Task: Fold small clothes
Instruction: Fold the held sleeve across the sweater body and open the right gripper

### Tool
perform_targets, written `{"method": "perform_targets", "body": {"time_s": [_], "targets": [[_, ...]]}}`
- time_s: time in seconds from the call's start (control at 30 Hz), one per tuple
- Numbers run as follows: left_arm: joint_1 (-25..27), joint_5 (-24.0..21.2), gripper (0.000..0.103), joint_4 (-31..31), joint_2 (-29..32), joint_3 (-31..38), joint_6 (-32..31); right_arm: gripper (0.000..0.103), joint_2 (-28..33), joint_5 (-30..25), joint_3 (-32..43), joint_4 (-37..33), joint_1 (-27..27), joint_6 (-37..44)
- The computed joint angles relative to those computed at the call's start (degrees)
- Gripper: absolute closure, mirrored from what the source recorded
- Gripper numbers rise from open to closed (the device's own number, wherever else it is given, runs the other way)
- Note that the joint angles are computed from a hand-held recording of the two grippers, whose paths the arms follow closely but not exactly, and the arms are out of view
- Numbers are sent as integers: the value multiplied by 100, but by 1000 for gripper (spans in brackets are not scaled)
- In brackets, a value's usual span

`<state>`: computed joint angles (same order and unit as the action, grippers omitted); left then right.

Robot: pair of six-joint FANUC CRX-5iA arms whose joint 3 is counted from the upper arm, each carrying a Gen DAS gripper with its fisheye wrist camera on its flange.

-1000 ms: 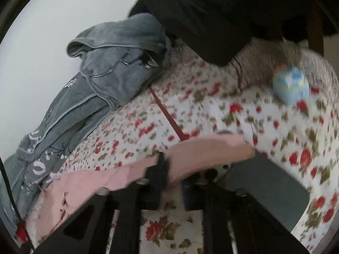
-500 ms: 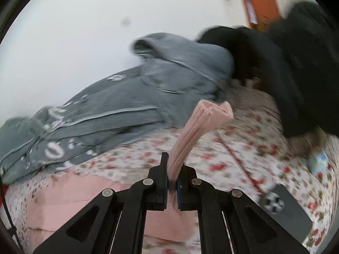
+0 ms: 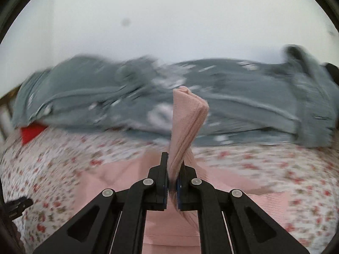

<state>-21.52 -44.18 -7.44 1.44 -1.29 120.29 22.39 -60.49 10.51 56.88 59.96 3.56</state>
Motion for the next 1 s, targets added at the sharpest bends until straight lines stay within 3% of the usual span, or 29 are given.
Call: {"method": "perform_targets", "body": {"time_s": [0.2, 0.27, 0.3, 0.37, 0.43, 0.5, 0.77, 0.9, 1.0], "targets": [[-35, -232, 45, 33, 144, 149, -296, 94, 1025, 353, 1335, -1543, 62, 1992], [-88, -283, 44, 23, 255, 277, -383, 77, 1149, 250, 1578, -2000, 100, 2579], [-101, -294, 44, 54, 314, 338, -423, 73, 1129, 209, 1555, -2012, 132, 2635], [-119, -250, 44, 309, 467, 458, -657, 59, 806, 482, 1040, -1745, 150, 2272], [-166, -205, 44, 653, 675, 625, -1006, 53, 346, 823, 412, -1484, 133, 1812], [-231, -101, 44, 999, 850, 743, -1374, 52, -125, 966, -149, -1253, 124, 1441], [-575, 301, 46, 1982, 1743, 1450, -2368, 51, -1561, 494, -2067, -539, 125, 8], [-698, 141, 50, 1606, 2159, 2051, -2028, 51, -2011, 345, -2875, -386, 105, -671], [-835, -361, 50, 872, 2556, 2774, -1544, 51, -2289, 526, -3435, -152, 26, -1231]]}}
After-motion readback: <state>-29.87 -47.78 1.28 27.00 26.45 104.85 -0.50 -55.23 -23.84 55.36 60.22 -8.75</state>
